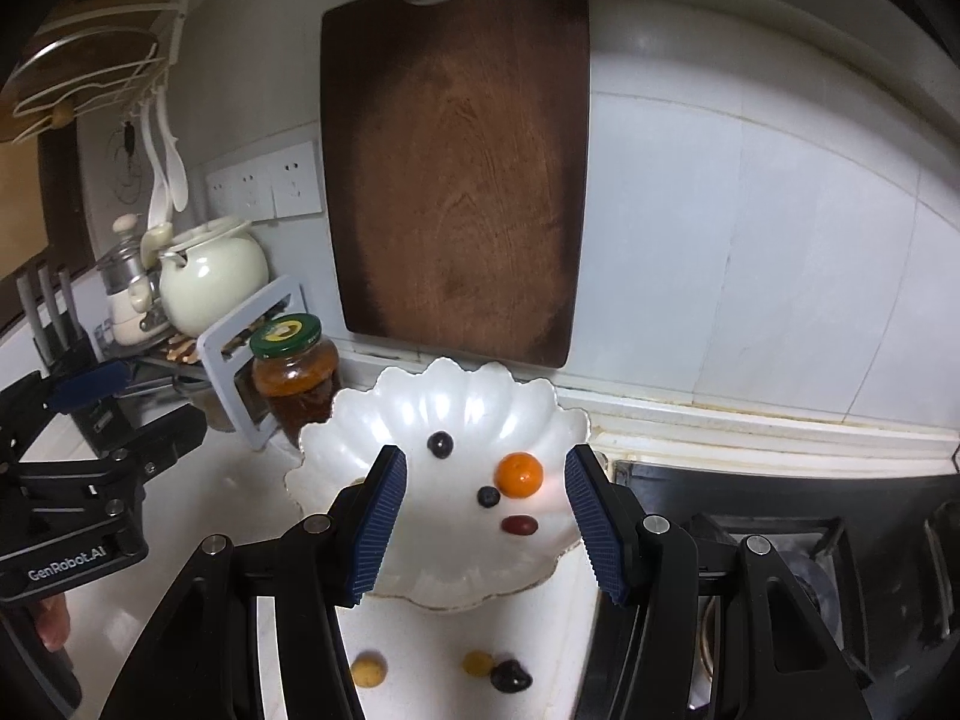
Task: Organize fruits
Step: 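Withdraw both open tools from the bowl back toward the remaining fruits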
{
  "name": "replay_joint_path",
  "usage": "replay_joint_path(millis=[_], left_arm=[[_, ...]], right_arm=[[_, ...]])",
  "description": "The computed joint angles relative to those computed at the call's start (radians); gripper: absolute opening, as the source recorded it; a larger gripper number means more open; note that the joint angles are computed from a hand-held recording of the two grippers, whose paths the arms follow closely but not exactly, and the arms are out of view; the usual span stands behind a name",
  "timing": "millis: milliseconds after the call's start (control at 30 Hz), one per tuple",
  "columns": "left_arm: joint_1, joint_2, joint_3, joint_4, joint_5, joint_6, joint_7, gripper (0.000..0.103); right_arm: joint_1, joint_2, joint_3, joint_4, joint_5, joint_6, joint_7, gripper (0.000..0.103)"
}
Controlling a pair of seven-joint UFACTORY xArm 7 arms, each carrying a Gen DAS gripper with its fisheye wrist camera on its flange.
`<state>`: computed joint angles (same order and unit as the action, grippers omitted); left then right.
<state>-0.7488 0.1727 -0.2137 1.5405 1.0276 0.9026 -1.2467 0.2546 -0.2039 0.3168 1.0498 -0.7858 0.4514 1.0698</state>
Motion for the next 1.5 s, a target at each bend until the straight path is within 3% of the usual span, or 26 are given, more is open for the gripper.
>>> replay_joint_path(millis=[167, 633, 933, 1500], left_arm=[[0.003, -0.056, -0.022, -0.072, 0.006, 0.001, -0.037, 0.085], [0.022, -0.142, -0.101, -0.200, 0.028, 0.053, -0.087, 0.085], [0.054, -0.180, -0.124, -0.286, -0.019, -0.015, -0.102, 0.085], [0.102, -0.213, -0.136, -0.439, 0.002, -0.176, -0.143, 0.079]], right_arm=[[-0.007, -0.061, 0.027, -0.052, -0.032, 0.001, 0.032, 0.056], [-0.044, -0.160, 0.108, -0.167, 0.024, -0.054, 0.026, 0.056], [-0.038, -0.159, 0.134, -0.209, 0.090, -0.104, -0.027, 0.056], [0.010, -0.063, 0.140, -0.226, 0.078, -0.144, -0.061, 0.056]])
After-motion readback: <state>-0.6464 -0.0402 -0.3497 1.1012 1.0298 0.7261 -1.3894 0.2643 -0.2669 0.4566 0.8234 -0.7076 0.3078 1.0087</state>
